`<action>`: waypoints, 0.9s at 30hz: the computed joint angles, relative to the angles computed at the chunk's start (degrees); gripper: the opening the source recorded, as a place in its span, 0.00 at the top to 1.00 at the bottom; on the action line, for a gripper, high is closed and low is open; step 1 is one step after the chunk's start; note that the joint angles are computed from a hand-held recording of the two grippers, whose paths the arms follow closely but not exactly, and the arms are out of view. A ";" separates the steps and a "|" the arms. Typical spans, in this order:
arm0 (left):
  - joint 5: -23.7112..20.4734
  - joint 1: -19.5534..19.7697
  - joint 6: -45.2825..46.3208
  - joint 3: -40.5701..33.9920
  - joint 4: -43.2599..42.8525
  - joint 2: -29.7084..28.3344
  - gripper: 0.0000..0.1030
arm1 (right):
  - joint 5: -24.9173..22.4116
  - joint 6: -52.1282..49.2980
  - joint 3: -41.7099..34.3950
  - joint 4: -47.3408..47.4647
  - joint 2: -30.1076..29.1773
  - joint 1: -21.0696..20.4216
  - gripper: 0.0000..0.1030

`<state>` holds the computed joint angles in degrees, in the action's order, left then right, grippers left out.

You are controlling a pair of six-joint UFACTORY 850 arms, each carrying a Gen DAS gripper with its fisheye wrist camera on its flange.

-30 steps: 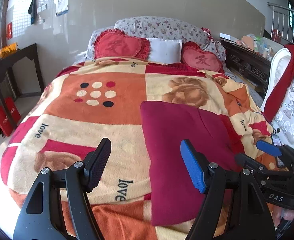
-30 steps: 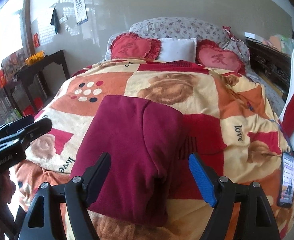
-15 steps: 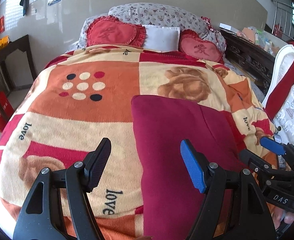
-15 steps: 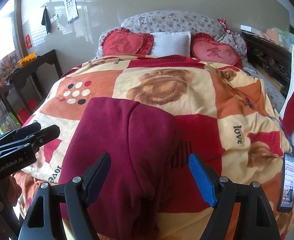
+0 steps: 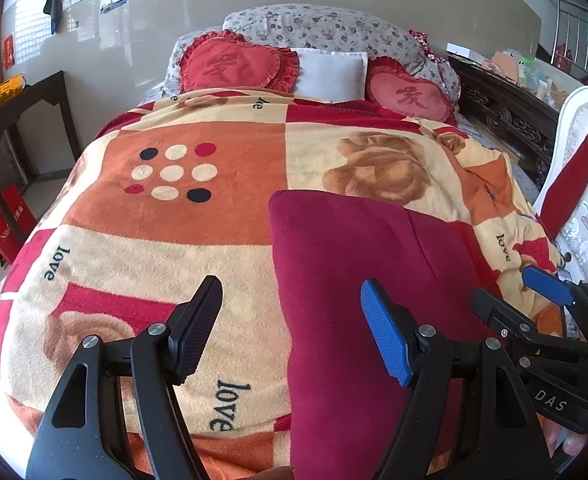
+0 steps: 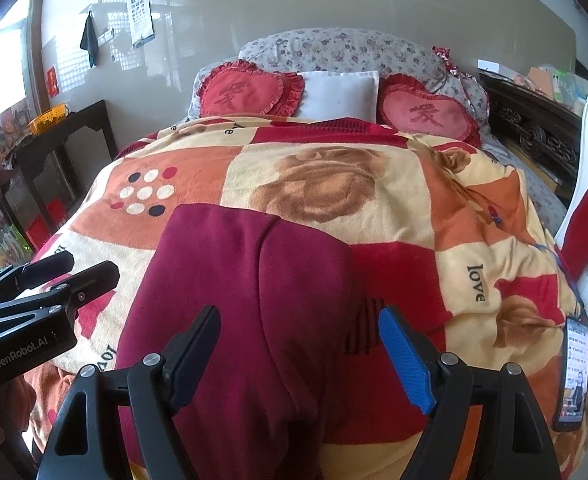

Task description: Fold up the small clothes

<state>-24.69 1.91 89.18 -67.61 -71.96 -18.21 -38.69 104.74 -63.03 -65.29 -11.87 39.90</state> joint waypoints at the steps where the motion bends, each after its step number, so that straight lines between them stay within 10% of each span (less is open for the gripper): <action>1: 0.10 -0.03 -0.08 0.00 0.06 -0.06 0.30 | 0.09 -0.07 -0.03 0.14 -0.06 -0.06 0.22; 27: 0.66 -0.63 9.52 1.23 -8.59 -0.11 0.30 | 1.74 -2.58 -0.46 3.61 -1.25 -1.31 0.19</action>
<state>-24.03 1.28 98.71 -66.37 -80.54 -18.32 -36.95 102.16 -63.49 -61.68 -13.12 38.59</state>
